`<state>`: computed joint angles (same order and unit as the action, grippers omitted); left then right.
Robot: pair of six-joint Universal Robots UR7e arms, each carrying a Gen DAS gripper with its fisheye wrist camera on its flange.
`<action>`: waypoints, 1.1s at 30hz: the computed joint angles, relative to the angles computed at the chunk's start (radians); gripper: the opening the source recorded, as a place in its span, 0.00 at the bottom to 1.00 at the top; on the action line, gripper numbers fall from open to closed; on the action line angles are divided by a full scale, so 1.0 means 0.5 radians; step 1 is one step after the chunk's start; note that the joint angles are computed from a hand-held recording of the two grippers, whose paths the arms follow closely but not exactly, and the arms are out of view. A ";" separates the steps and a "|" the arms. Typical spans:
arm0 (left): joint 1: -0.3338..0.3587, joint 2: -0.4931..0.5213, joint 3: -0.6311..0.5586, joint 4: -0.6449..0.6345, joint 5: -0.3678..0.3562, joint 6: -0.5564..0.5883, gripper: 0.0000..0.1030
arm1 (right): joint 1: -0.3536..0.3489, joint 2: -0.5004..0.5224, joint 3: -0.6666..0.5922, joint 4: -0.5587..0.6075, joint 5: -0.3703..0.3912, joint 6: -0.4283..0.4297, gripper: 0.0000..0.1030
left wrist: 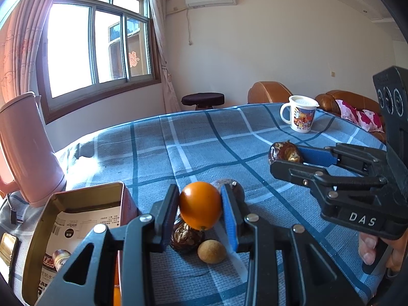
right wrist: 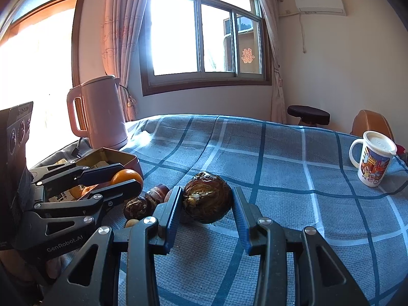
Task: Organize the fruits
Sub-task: 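Lift the small orange with the left tool while the right tool lifts the wrinkled fruit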
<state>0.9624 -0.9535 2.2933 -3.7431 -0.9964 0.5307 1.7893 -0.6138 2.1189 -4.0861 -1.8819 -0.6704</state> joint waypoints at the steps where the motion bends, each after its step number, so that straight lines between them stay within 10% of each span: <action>1: 0.001 0.000 0.001 -0.007 -0.002 0.001 0.34 | -0.001 0.001 0.001 -0.005 0.003 -0.002 0.40; 33: 0.026 -0.007 0.056 -0.266 -0.110 0.028 0.34 | -0.008 0.029 0.074 -0.255 0.134 -0.108 0.40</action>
